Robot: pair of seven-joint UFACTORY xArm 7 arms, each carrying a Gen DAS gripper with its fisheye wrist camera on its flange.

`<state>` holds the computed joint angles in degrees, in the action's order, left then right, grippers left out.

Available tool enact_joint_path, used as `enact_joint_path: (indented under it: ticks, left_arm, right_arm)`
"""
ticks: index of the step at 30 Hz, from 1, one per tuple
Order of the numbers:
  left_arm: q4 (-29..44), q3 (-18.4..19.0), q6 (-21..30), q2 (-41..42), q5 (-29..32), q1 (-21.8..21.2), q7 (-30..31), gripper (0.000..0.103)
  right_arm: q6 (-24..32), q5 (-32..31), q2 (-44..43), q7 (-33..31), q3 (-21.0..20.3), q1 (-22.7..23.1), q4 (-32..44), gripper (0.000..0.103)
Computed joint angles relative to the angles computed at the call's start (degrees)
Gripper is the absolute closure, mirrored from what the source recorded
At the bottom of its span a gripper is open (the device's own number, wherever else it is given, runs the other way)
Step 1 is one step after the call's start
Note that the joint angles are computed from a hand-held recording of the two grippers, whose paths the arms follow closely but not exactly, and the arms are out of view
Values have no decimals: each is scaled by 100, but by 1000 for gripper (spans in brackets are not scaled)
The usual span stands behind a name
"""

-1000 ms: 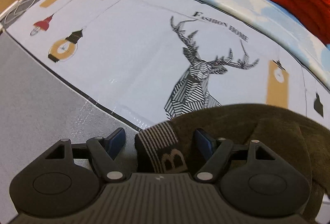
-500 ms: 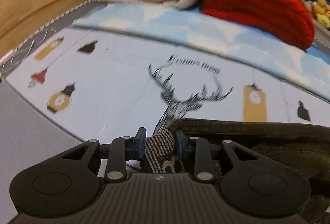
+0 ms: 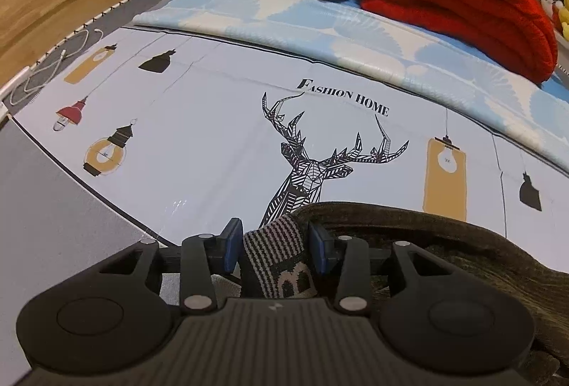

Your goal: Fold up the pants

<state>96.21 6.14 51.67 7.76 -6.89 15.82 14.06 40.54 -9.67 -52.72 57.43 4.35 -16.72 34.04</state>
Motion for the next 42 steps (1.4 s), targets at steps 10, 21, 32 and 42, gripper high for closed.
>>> enact_joint_path:
  ticks: [10,21,32,42]
  left_arm:
    - [531,5,605,228,254,-37,-351,54]
    - [892,-60,848,558,194,58,-178,58]
    - [935,-102,742,623,-262,164,-161,50]
    - [1322,-55,1707,898,-220,321,-536,28]
  right_arm:
    - [57,-73,2391,963,567,341,1252,32]
    - [1475,-2515,3043,1929,1145,457,2176,99]
    - [469,-3421,1877,3574,592,171,1443,54]
    - [51,-1919,1002,3346,-103,-45,-174,40]
